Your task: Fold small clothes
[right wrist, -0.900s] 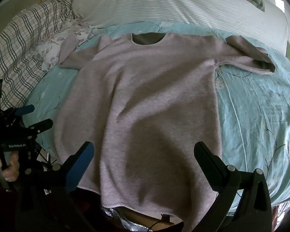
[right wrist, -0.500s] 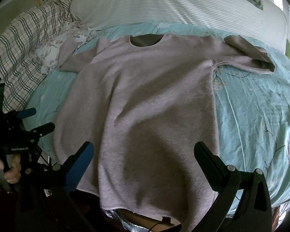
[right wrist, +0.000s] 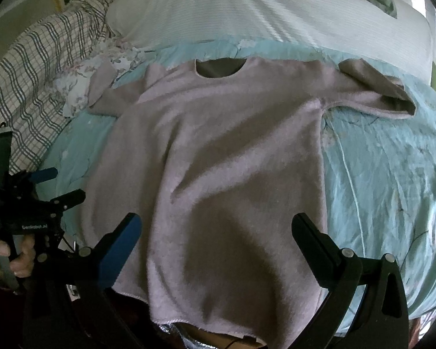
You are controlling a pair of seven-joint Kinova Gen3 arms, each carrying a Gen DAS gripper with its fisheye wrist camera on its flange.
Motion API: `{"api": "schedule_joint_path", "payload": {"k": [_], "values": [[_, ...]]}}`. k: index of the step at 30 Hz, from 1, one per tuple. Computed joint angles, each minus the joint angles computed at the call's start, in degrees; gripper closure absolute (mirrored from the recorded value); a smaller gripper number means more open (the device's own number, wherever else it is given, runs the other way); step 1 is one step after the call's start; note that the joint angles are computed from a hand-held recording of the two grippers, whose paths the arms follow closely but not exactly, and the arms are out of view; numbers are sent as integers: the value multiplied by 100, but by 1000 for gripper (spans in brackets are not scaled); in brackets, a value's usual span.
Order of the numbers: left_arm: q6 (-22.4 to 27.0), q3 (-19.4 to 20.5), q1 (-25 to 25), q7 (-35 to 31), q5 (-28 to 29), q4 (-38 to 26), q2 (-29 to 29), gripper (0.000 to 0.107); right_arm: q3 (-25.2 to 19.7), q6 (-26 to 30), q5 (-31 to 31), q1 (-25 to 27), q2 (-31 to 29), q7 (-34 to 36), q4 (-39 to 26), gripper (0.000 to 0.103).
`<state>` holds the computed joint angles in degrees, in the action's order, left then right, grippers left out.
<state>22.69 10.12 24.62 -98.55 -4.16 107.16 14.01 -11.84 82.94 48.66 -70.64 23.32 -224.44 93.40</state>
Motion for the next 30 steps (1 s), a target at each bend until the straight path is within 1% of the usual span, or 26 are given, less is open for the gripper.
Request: {"api": "schedule_joint_path", "payload": {"k": [2, 7, 10, 11, 14, 16, 17, 19, 22, 23, 24, 27, 29, 30], "values": [[167, -55, 73, 89, -77, -140, 59, 5, -1, -38, -10, 34, -46, 7, 24, 0], [294, -51, 90, 152, -95, -298, 161, 5, -26, -187, -30, 180, -200, 93, 147, 0], [683, -2, 66, 126, -47, -531, 269, 5, -48, -269, -12, 262, -282, 78, 257, 0], [738, -33, 111, 153, -83, -583, 292, 5, -51, -310, 27, 279, -318, 27, 318, 0], [487, -136, 237, 292, -246, -529, 304, 5, -80, -398, 108, 339, -401, -107, 458, 0], [266, -195, 295, 398, -355, -499, 335, 5, -103, -363, 57, 417, -420, -13, 489, 0], [238, -213, 314, 436, -381, -514, 362, 5, -110, -358, 48, 444, -439, -15, 523, 0], [364, -209, 307, 485, -365, -676, 465, 5, -124, -505, 116, 490, -575, -238, 754, 0], [368, -155, 230, 504, -236, -852, 617, 5, -186, -594, 177, 601, -773, -482, 1092, 0], [388, -201, 276, 550, -258, -930, 680, 5, -215, -595, 180, 648, -854, -557, 1213, 0], [393, -141, 221, 532, -186, -980, 722, 5, -253, -590, 177, 695, -933, -629, 1329, 0], [411, -207, 308, 599, -221, -1169, 872, 5, -384, -451, 137, 906, -1306, -697, 1756, 0], [402, -319, 436, 688, -344, -1256, 946, 5, -465, -210, 53, 1110, -1646, -590, 2051, 0], [447, -261, 394, 660, -304, -1325, 997, 5, -492, -76, 38, 1232, -1859, -483, 2234, 0]]}}
